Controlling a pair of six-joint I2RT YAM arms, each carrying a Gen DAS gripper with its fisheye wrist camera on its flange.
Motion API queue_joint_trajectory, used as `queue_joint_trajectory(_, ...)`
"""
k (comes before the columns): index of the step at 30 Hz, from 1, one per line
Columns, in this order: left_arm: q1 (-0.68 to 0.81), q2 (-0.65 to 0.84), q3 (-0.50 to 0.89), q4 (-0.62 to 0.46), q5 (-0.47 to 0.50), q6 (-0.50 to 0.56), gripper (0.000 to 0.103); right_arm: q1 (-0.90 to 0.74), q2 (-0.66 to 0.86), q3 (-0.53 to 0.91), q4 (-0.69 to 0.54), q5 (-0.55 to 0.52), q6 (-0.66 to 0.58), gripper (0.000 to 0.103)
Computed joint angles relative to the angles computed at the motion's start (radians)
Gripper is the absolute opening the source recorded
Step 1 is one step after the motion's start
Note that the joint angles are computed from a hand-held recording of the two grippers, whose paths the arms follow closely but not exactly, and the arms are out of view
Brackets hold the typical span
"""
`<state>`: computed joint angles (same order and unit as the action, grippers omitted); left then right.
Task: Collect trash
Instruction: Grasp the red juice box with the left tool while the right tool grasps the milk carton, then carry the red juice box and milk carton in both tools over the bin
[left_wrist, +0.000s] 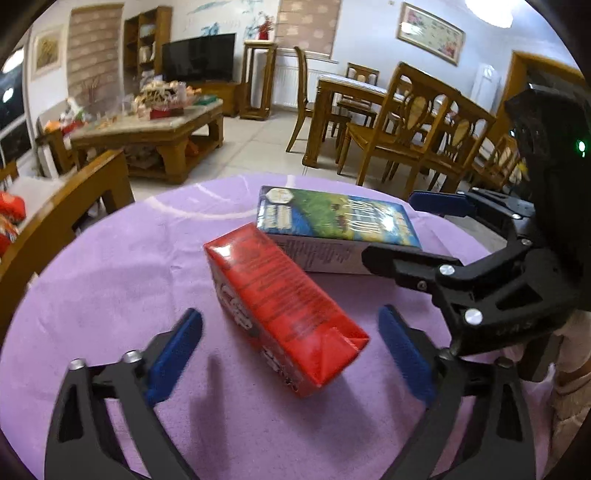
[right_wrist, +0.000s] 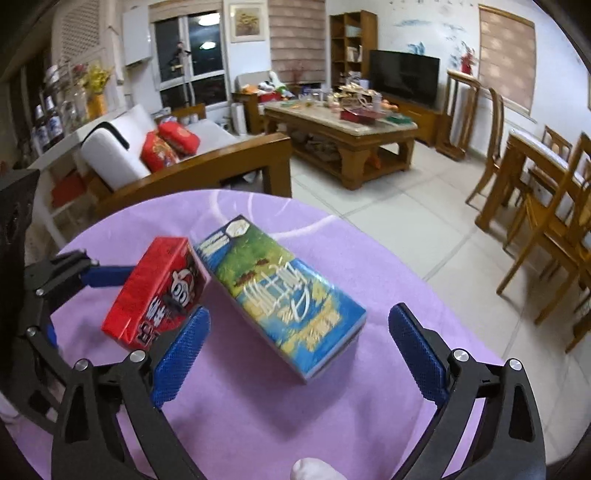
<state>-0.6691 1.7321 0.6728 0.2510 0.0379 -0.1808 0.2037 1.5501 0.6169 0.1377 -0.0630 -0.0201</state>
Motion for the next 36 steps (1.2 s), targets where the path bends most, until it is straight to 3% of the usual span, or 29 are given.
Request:
queue_joint_trajectory(4, 0.065, 0.021, 0.007, -0.008, 0.091, -0.03, 0.06, 0.023, 0.152, 0.1, 0.038, 0.011, -0.044, 0.096)
queue_joint_trajectory(7, 0.09, 0.015, 0.001, -0.004, 0.107, -0.024, 0.044, 0.029, 0.211, 0.156, 0.011, -0.024, -0.05, 0.095)
queue_joint_trajectory(9, 0.106, 0.012, 0.001, -0.013, 0.118, -0.021, 0.041, 0.036, 0.235, 0.183, -0.003, -0.046, -0.031, 0.082)
queue_joint_trajectory(11, 0.125, 0.005, 0.002, -0.025, 0.129, -0.015, 0.032, 0.055, 0.237, 0.19, -0.006, -0.031, -0.002, 0.057)
queue_joint_trajectory(12, 0.134, 0.004, 0.003, -0.03, 0.138, -0.012, 0.032, 0.056, 0.23, 0.182, -0.004, -0.037, 0.012, 0.051)
queue_joint_trajectory(19, 0.13, -0.047, -0.03, -0.011, 0.118, 0.026, 0.032, 0.164, 0.157, 0.121, -0.002, 0.056, 0.122, 0.05)
queue_joint_trajectory(25, 0.095, -0.145, -0.121, 0.085, 0.081, 0.045, 0.032, 0.261, -0.103, -0.069, 0.033, 0.157, 0.377, 0.05)
queue_joint_trajectory(29, 0.055, -0.212, -0.18, 0.156, 0.043, 0.057, 0.032, 0.379, -0.389, -0.229, -0.006, 0.269, 0.542, 0.05)
queue_joint_trajectory(33, 0.003, -0.315, -0.249, 0.203, 0.008, 0.034, 0.032, 0.619, -0.695, -0.331, -0.171, 0.516, 0.731, 0.05)
queue_joint_trajectory(36, -0.058, -0.423, -0.281, 0.17, -0.025, 0.009, 0.032, 0.822, -0.88, -0.354, -0.362, 0.719, 0.894, 0.05)
